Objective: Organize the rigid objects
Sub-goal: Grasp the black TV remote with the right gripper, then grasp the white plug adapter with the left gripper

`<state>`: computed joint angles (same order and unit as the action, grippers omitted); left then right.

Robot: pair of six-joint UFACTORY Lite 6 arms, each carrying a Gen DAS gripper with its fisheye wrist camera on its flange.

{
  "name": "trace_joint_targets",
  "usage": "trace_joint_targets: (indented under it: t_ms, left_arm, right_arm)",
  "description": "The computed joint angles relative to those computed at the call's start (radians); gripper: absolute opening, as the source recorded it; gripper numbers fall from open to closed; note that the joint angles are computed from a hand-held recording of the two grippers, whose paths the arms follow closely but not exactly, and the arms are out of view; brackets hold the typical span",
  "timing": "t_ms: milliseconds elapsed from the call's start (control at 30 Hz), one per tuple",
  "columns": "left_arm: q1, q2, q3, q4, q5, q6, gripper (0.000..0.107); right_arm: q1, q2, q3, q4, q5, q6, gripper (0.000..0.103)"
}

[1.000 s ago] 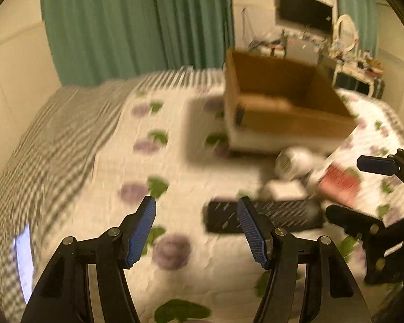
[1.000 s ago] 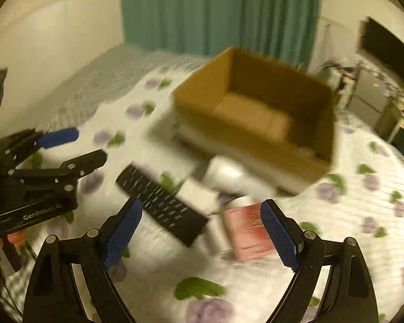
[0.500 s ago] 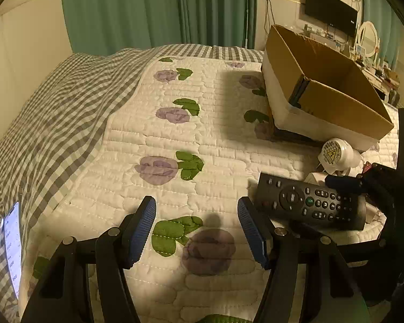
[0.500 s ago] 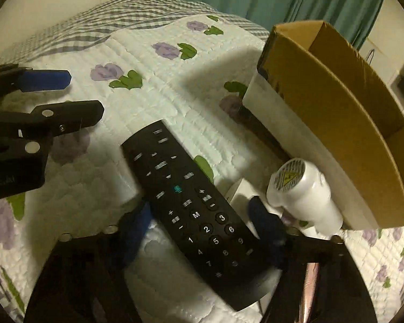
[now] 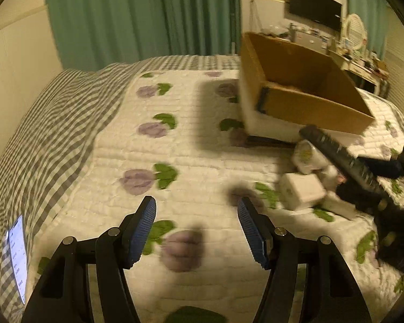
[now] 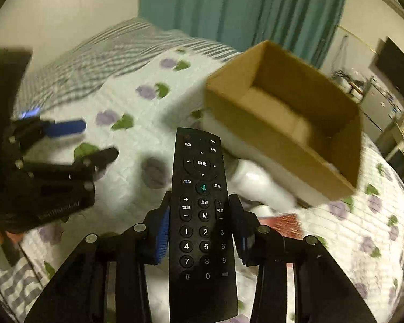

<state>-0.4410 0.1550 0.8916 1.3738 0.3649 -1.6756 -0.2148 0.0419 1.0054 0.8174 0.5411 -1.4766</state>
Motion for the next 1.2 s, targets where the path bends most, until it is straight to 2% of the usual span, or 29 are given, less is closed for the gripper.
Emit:
trace_joint_targets:
  t_ms: [200,367,433,767,867,900,967,1033,1133,1200]
  left_arm:
    - [-0.122,0.083,0.113,-0.122,-0.002,0.093,0.066]
    - [-0.201,0.233,0.254,-0.202,-0.020,0.187,0.066]
    - [-0.200,0.302,0.320,-0.286,-0.023,0.257,0.066]
    - [-0.153,0.562,0.633,-0.652,-0.038,0.563,0.066]
    - [-0.157,0.654,0.754,-0.701,0.033,0.598,0.066]
    - [-0.155,0.706,0.823,-0.727,0.085,0.614,0.066]
    - [-0.131,0.755,0.885,-0.847,0.100,0.712,0.066]
    - [-0.116,0.747,0.866,-0.897,0.072,0.748,0.066]
    - [-0.127,0.694,0.793,-0.845,0.033,0.719,0.053]
    - [-0.136,0.661,0.751,-0.813,0.026,0.700,0.053]
  right_arm:
    - [-0.227,0.081,0.117,-0.017,0.062,-0.008,0.039]
    - [-0.348,0.192,0.213,-0.007,0.085,-0.031,0.039]
    - [-0.387,0.229,0.249,0.003,0.117,-0.050,0.039]
    - [-0.389,0.336,0.322,0.021,0.170,-0.048,0.039]
    - [-0.384,0.349,0.328,0.020,0.170,-0.042,0.039]
    - [-0.380,0.354,0.331,0.016,0.167,-0.038,0.039]
    - [-0.374,0.361,0.333,0.009,0.161,-0.032,0.039]
    - [-0.371,0.363,0.334,0.007,0.158,-0.031,0.039]
    - [-0.368,0.356,0.328,0.008,0.148,-0.031,0.039]
    - [-0.366,0.335,0.308,0.014,0.136,-0.043,0.039]
